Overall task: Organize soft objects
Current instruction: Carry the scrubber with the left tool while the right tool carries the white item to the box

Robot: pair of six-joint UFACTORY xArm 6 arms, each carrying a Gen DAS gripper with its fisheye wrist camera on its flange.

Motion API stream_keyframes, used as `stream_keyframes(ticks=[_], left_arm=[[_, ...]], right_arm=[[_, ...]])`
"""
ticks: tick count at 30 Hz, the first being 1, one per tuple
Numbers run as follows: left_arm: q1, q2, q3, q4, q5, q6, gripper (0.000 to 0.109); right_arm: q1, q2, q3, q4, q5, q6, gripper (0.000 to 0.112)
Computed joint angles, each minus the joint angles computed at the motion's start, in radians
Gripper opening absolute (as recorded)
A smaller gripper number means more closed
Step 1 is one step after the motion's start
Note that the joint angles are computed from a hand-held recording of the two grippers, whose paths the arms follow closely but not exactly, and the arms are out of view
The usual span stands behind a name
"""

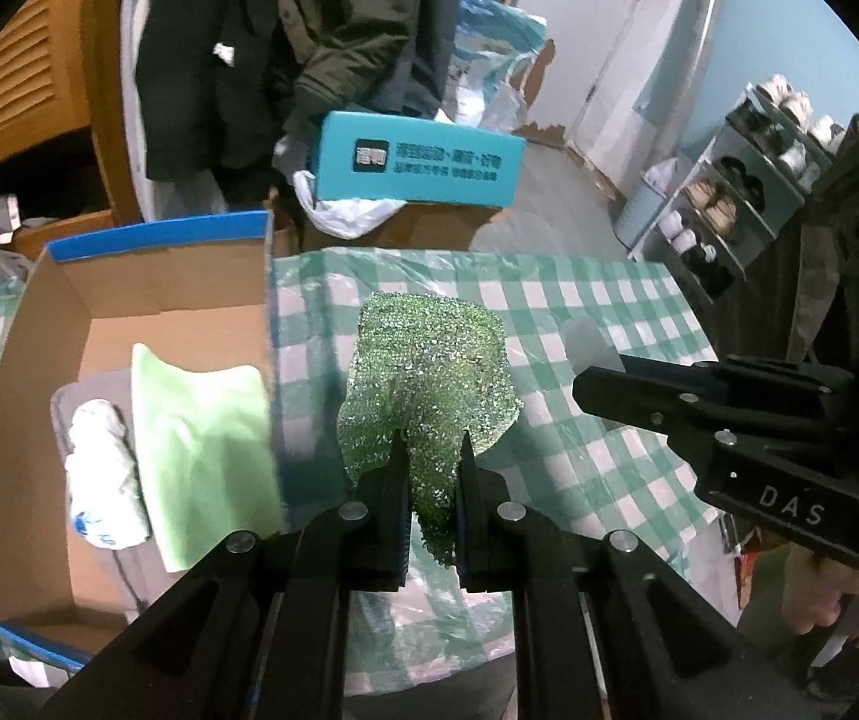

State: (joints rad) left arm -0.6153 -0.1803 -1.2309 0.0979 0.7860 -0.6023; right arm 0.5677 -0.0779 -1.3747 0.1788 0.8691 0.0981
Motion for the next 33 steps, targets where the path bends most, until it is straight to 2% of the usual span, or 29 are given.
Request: stream_keyframes(ticks=[20, 33], left_arm=[[0.151, -0.162, 0.135, 0.017, -0.018, -0.013, 0.011], [0.255, -0.233, 0.204, 0.075, 0.024, -0.030, 0.011]], right_arm=[[0.092, 0.219, -0.280, 0.001, 0.048, 0.007, 0.015], [0.141, 0.407, -0.498, 0.023, 0.121, 0.004, 0.015]])
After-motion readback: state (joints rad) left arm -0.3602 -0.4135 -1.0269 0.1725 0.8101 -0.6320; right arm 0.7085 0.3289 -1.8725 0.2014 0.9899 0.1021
